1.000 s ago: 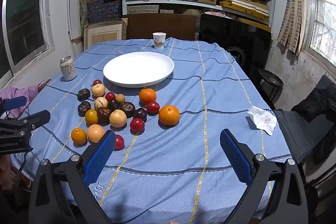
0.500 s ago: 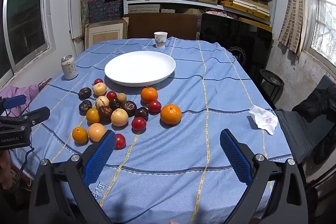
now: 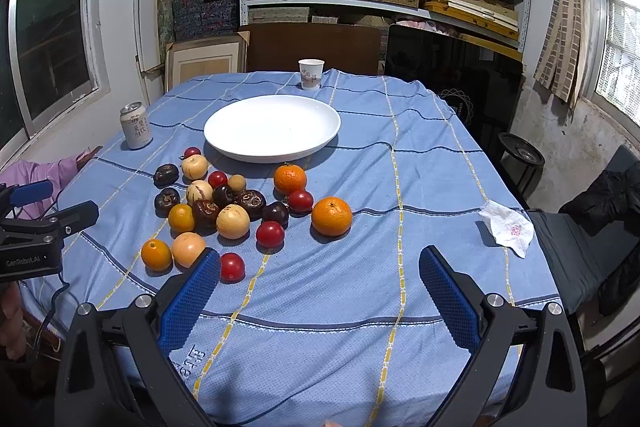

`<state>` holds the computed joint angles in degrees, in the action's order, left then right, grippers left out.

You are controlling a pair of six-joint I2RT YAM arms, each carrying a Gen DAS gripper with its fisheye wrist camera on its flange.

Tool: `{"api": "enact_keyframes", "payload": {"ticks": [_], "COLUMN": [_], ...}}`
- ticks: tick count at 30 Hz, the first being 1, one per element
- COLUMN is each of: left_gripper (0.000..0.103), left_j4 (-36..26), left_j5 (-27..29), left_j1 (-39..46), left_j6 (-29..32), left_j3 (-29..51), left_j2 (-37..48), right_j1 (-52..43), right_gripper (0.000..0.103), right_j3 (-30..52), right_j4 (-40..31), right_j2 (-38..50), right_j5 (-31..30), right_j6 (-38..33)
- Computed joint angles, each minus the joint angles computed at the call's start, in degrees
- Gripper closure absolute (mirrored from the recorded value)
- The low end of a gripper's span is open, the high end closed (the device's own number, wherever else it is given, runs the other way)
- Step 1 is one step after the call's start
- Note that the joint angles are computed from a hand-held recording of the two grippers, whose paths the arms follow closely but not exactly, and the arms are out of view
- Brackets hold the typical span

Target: Organize fruits

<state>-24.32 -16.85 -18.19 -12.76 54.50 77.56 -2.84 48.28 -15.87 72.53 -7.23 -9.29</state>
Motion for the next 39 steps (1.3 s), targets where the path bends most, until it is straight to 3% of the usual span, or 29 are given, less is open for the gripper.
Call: {"api": "enact_keyframes", "payload": {"ticks": [39], "left_gripper": [0.004], "left_j4": [0.0], "left_j5": [0.2], "left_j1": [0.7], "left_j6": [0.0], "left_j3": [0.4], "left_j2": [0.7], "right_j1": [-0.2], "right_gripper": [0.004], "right_j3": [0.3], "right_j4": [-0.1], "right_j2": [0.3], "right_j5": [-0.4], "right_j6": [-0.2]}}
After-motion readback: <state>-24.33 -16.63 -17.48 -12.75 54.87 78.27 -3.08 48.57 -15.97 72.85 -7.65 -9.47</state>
